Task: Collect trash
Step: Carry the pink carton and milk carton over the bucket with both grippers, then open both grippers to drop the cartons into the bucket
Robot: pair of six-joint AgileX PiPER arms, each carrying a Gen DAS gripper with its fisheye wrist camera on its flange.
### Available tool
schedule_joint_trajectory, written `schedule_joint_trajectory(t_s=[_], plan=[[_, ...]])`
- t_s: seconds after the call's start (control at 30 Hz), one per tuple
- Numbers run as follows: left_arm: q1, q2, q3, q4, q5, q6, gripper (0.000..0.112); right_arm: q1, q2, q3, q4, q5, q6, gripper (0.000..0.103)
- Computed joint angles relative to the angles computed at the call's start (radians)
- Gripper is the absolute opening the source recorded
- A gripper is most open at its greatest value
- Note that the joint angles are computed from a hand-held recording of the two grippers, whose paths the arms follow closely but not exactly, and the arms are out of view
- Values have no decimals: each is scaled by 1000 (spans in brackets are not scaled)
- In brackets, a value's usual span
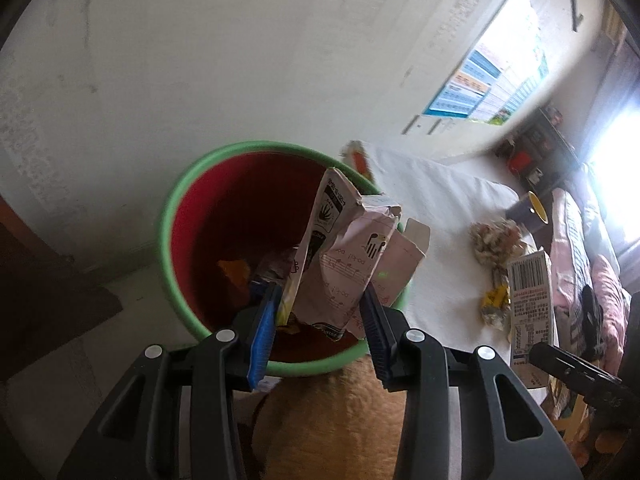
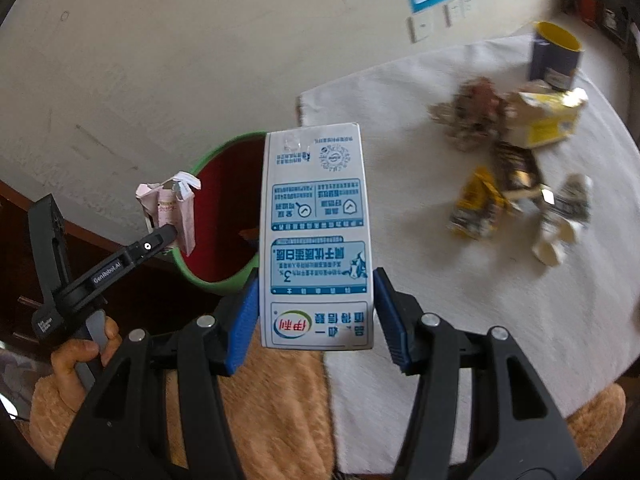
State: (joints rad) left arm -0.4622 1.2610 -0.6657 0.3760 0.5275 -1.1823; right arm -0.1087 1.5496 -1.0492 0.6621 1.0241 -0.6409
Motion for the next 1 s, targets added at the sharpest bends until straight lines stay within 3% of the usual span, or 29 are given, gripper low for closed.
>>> schedule_joint_trajectory(t_s=[0.53, 0.73, 0.8, 1.0], plan=[[149, 11, 35, -119, -18, 190, 40, 235, 182, -168, 29, -34, 139, 53], [149, -1, 50, -75, -13, 120, 47, 276, 226, -225, 59, -24, 157, 54], [155, -5, 56, -83, -25, 112, 53, 286, 231, -236, 63, -21, 162, 62], [129, 3, 56, -92, -21, 110, 55, 267, 207, -205, 88, -34, 144, 63]])
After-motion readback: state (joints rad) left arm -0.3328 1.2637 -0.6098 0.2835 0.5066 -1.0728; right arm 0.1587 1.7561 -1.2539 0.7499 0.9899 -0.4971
